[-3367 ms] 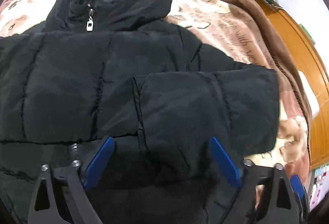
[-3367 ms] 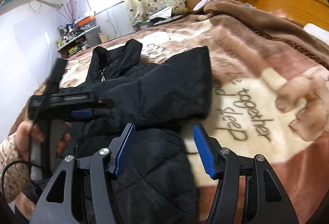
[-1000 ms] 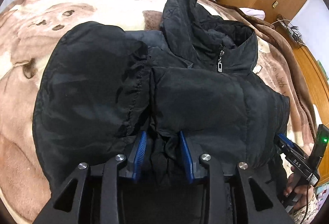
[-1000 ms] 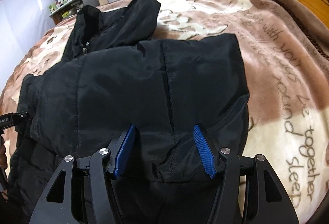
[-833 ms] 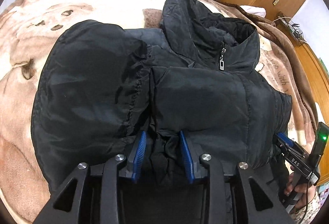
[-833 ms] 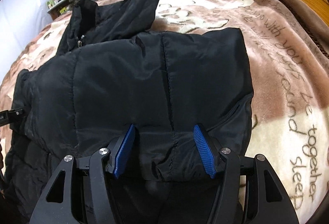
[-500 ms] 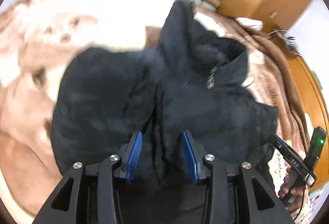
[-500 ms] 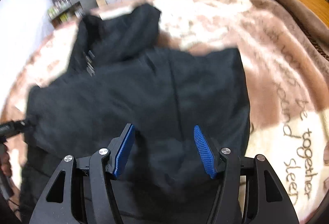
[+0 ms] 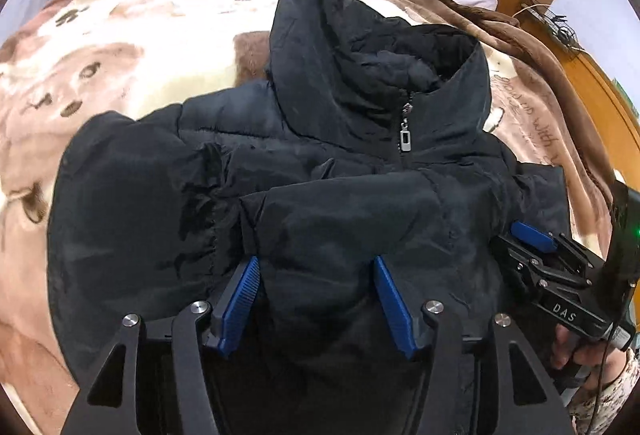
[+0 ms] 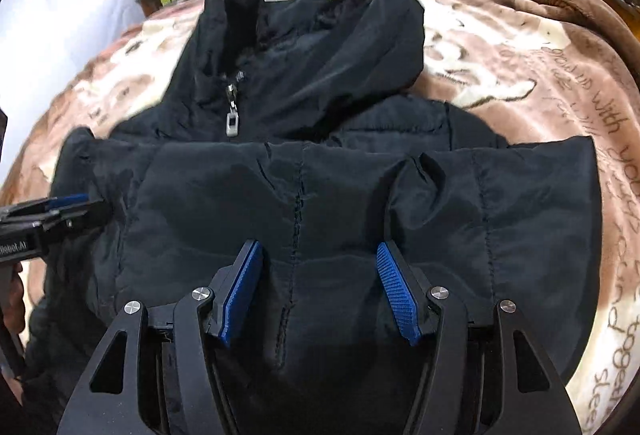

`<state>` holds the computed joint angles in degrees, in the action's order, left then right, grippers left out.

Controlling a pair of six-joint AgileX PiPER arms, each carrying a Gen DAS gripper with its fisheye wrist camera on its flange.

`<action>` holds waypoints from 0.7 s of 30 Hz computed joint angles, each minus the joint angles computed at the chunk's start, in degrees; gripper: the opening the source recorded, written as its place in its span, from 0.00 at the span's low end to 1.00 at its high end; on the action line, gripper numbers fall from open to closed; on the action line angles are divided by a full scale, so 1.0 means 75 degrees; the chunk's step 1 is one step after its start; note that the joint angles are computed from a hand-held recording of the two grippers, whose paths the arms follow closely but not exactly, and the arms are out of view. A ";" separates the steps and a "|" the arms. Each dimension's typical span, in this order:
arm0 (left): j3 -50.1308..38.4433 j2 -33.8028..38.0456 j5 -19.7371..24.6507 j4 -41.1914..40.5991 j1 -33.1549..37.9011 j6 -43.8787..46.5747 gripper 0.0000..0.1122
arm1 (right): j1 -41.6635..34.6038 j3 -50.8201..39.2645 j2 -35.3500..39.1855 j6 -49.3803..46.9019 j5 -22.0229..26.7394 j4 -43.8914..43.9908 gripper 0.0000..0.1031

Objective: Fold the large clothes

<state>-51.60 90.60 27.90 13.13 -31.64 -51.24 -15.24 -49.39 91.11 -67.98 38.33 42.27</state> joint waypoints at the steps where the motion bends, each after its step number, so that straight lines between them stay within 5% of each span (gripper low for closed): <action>1: -0.0038 0.0011 0.0041 -0.0226 0.0074 0.0271 0.56 | -0.0001 -0.0075 0.0016 0.0116 0.0079 -0.0158 0.58; 4: -0.0086 -0.0333 0.0129 -0.1755 0.0630 0.1878 0.56 | -0.0144 -0.0777 0.0154 0.0941 0.0997 -0.0731 0.58; 10: -0.0854 -0.0848 0.0428 -0.2382 0.1811 0.3119 0.64 | -0.1310 -0.2784 0.0795 0.1242 0.3153 0.0953 0.59; 15: -0.2837 0.0347 0.1305 -0.3661 0.2854 0.4468 0.68 | -0.1031 -0.4873 0.2103 0.3415 0.3212 0.0961 0.70; 21: -0.4752 0.2204 0.1905 -0.4417 0.3250 0.4558 0.76 | -0.0400 -0.6562 0.3457 0.5292 0.2725 0.0153 0.74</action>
